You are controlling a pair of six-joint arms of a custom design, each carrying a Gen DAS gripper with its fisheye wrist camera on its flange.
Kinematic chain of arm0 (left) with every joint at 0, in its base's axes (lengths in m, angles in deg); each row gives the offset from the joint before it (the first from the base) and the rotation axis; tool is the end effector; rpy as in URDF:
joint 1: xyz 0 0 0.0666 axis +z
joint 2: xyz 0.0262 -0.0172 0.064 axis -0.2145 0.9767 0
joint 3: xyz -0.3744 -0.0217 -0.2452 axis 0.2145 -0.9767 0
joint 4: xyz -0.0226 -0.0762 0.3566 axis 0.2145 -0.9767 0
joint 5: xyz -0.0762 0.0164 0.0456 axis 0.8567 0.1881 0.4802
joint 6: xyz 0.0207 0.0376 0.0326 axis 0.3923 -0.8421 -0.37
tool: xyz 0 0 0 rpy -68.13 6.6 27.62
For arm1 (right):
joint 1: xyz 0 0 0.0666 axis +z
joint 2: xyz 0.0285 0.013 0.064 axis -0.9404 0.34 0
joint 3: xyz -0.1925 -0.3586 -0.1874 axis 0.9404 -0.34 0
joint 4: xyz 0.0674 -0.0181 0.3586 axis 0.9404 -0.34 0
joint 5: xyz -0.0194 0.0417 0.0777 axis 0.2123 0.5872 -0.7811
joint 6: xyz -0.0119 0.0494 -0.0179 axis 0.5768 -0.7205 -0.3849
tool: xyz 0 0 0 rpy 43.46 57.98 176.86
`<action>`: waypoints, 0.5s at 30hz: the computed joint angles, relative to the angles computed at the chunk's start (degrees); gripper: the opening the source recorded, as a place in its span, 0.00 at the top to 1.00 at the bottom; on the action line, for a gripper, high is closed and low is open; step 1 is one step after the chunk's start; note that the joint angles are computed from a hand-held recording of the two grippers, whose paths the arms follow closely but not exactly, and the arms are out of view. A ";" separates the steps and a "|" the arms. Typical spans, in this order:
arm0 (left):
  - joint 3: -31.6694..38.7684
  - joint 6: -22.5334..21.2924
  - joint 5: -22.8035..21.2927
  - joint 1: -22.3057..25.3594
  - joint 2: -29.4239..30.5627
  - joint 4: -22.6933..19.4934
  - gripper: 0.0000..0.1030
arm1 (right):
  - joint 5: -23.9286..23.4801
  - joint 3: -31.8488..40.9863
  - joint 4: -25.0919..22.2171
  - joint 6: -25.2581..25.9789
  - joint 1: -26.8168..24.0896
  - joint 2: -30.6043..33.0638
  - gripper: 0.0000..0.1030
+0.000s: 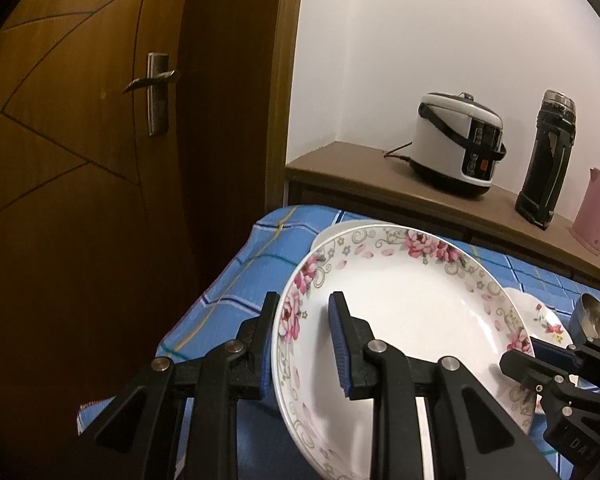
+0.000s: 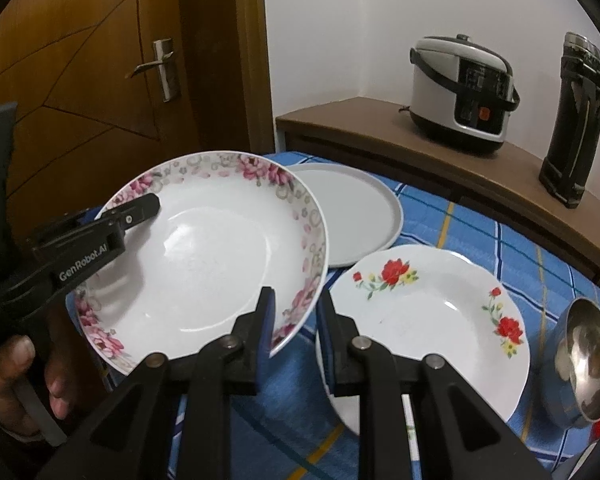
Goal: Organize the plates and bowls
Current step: 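Lift the pink-floral bowl off the cloth with the left tool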
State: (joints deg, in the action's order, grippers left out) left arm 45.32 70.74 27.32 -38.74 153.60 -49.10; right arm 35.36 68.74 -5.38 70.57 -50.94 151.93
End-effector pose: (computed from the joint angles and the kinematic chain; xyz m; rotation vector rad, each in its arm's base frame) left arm 0.6142 -0.2805 0.3755 -0.4489 2.0416 0.1269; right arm 0.6724 0.2442 0.4393 -0.8386 2.2810 0.3849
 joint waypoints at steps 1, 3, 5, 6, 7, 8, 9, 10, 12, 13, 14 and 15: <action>0.50 -0.57 -0.20 0.03 0.21 0.14 0.74 | 0.11 0.29 0.00 -0.05 -0.01 0.11 0.80; 0.88 -1.05 -0.32 0.03 0.34 0.41 0.74 | 0.28 1.51 -0.36 -0.21 -0.06 0.61 0.80; 1.56 -1.51 -0.35 0.12 0.61 0.51 0.74 | 0.42 2.84 -0.77 -0.38 -0.10 1.22 0.80; 1.85 -1.79 -0.43 0.14 0.73 0.73 0.74 | 0.66 3.50 -0.98 -0.36 -0.09 1.52 0.80; 2.18 -2.20 -0.68 0.15 0.87 0.91 0.74 | 0.83 4.22 -1.11 -0.42 -0.10 1.86 0.80; 2.30 -2.52 -0.78 0.16 0.91 1.16 0.74 | 0.96 5.03 -1.28 -0.50 -0.14 2.24 0.80; 2.73 -3.01 -0.81 0.24 1.11 1.42 0.74 | 1.00 5.94 -1.65 -0.37 -0.23 2.69 0.80; 3.14 -3.28 -0.79 0.34 1.29 1.36 0.74 | 1.13 6.92 -1.84 -0.50 -0.26 3.14 0.80; 3.96 -4.18 -0.92 0.47 1.70 1.60 0.74 | 1.31 9.20 -2.66 -0.59 -0.29 4.15 0.80; 4.25 -4.45 -1.01 0.53 1.84 1.63 0.74 | 1.46 10.09 -2.87 -0.59 -0.27 4.56 0.80; 4.54 -4.71 -1.01 0.60 1.97 1.71 0.74 | 1.59 10.92 -3.21 -0.62 -0.27 4.94 0.80; 4.91 -5.00 -1.05 0.67 2.14 1.74 0.74 | 1.59 11.89 -3.55 -0.75 -0.27 5.42 0.80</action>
